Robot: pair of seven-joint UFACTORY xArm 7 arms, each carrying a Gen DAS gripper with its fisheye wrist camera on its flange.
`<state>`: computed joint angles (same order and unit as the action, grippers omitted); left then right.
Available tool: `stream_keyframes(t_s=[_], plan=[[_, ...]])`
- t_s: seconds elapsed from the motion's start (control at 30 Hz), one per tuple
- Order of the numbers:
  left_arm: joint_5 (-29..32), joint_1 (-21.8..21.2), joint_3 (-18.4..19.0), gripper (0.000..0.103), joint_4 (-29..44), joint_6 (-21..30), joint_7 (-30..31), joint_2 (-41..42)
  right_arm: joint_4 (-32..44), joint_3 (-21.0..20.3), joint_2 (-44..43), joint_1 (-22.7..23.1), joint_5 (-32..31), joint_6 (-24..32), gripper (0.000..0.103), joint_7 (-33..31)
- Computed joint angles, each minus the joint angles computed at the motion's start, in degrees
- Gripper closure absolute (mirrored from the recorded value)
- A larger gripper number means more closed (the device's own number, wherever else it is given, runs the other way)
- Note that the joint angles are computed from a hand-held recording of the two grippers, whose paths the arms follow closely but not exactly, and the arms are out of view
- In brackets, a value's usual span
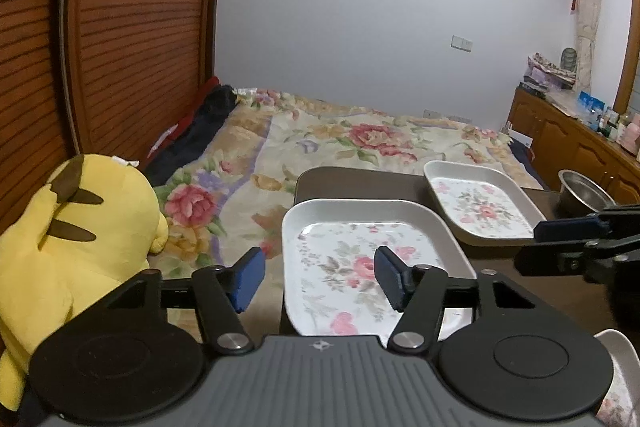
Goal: Organize plates and bowls
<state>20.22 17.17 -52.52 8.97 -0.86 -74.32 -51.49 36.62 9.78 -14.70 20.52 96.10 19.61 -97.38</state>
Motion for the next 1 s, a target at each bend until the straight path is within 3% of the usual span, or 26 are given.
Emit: stream_keyframes(t_s=[0.33, 0.47, 0.73, 1.0], plan=[[-3.4, 6.4, -2.4, 0.054, -1.6, -8.4, 3.4, 5.2, 5.4, 0.7, 8.6, 1.7, -6.5, -4.4, 0.054, 7.8], [-5.7, 6.8, -3.2, 0.059, -2.0, -9.5, 4.8, 6.0, 6.0, 0.7, 9.9, 2.2, -8.0, -5.2, 0.060, 9.7], [-9.0, 7.4, -3.7, 0.081, -1.8, -11.3, 7.8, 8.8, 6.9, 0.8, 11.7, 2.6, -9.1, -6.6, 0.083, 11.0], [-10.7, 8.7, -5.3, 0.089, -1.6, -11.8, 9.8, 10.3, 8.0, 0.4, 13.2, 1.6, -12.2, -4.9, 0.092, 14.5]])
